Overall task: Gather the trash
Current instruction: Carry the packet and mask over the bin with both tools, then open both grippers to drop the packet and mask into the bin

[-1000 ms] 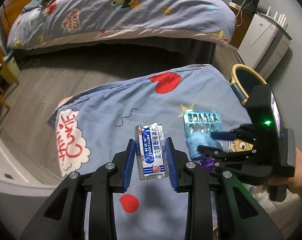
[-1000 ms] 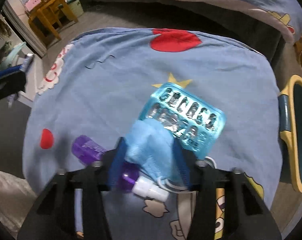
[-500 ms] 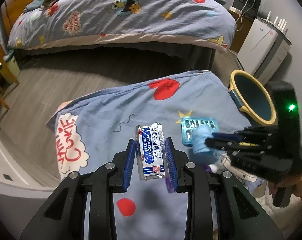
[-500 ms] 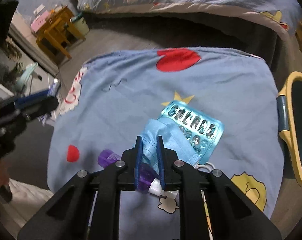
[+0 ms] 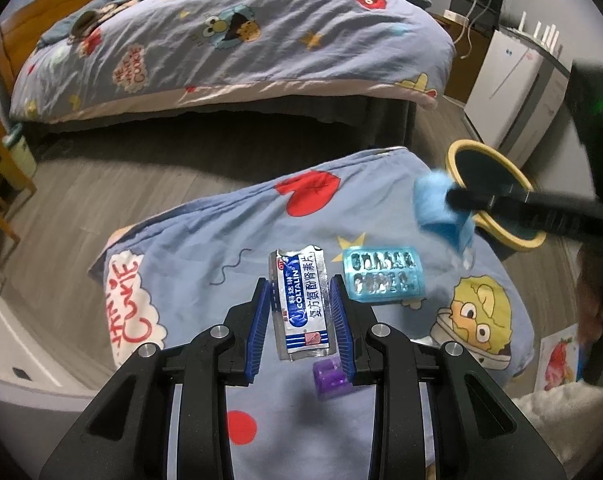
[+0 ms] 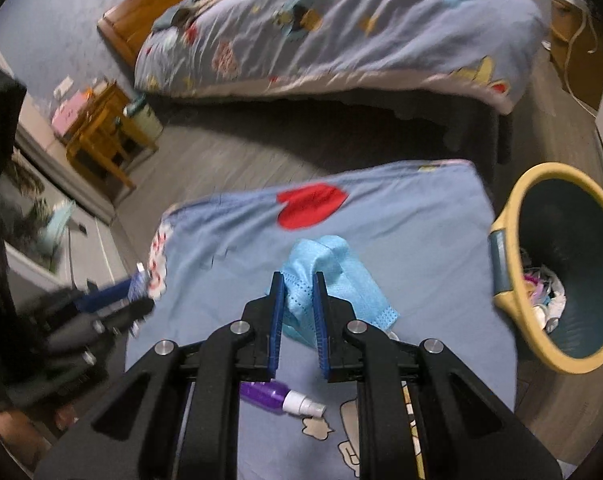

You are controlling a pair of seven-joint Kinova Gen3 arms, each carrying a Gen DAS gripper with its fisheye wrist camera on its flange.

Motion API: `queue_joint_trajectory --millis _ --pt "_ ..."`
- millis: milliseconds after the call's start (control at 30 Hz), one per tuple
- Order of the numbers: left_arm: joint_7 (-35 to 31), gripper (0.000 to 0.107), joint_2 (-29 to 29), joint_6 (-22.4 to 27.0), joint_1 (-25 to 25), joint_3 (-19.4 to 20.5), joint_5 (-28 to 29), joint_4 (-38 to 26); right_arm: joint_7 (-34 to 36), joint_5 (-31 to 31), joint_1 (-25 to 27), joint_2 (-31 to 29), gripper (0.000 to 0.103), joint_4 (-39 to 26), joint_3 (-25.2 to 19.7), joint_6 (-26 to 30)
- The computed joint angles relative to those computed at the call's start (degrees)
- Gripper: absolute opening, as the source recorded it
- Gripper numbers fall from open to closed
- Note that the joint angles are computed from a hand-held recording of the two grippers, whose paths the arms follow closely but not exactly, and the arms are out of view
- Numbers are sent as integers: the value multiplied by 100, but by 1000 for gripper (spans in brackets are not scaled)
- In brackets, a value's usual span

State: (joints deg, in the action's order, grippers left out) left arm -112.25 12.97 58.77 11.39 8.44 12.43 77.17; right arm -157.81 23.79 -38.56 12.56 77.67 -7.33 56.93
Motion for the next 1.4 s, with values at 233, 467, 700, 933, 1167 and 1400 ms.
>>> queue_joint_trajectory --millis 233,467,700,933,1167,1400 --pt "245 32 -14 -146 310 63 -255 -2 -321 276 225 -552 14 413 -11 -205" --pt "603 32 194 -208 836 224 -521 -311 -507 386 751 -1141 14 927 -207 -221" --pt "861 32 659 -249 1512 402 -692 -805 -692 703 1295 -1734 14 1341 -469 318" --pt "943 32 1268 -137 2217 439 -948 -1394 -305 466 1962 -2256 14 1736 -447 492" --pt "871 32 1738 -155 2704 405 -1124 -1796 17 -224 2608 -2461 14 2301 -240 52" --pt "830 32 2118 -283 3034 358 -1167 -2253 -42 -639 3030 -2563 14 2730 -209 -530"
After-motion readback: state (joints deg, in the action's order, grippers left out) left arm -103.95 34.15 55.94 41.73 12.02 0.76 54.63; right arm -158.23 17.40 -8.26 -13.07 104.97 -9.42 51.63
